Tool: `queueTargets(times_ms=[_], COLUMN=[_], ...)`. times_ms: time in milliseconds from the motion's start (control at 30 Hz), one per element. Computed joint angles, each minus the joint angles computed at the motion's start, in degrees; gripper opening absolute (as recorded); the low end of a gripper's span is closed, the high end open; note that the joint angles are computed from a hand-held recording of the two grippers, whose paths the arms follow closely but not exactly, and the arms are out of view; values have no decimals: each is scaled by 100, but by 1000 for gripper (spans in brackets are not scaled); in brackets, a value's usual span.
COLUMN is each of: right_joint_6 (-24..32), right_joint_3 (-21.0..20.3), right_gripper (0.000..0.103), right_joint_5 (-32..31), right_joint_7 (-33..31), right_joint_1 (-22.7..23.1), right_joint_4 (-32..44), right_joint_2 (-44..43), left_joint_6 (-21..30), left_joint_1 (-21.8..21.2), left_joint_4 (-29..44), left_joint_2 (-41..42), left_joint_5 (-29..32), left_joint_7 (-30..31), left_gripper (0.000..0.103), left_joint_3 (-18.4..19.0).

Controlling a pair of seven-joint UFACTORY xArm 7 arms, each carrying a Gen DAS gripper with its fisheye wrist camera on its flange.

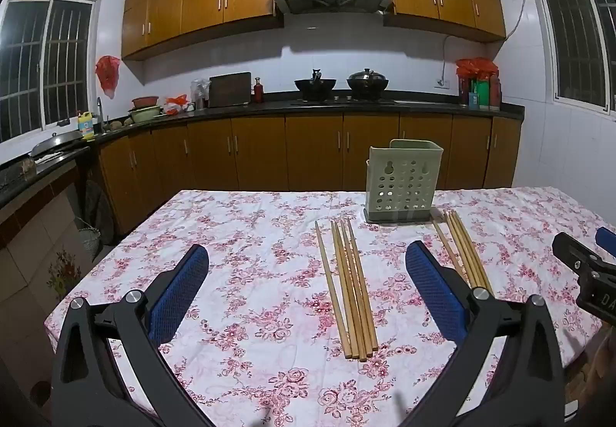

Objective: Organize utensils

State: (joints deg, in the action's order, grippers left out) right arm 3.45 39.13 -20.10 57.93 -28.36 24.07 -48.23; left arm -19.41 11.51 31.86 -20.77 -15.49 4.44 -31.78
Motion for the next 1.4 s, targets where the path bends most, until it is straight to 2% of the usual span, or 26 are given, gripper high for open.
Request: queueTargets(times_ms=[933,1400], right_joint_6=[-19,-53], right_joint_3=[23,45], right_gripper=[99,99], right_joint_5=[-13,-2], right_joint_7=[21,29], right_joint_1=[-22,-45], right_joint_4=[0,-21], right_joint_2=[21,36], left_joint_6=[24,34], left_joint_1=[-102,-6], left_joint_4=[-32,1], left_joint_2=[-26,-9], left_joint_5=[58,40], left_joint_7=[-29,-32], left_gripper=[101,101], left_joint_3=[116,20])
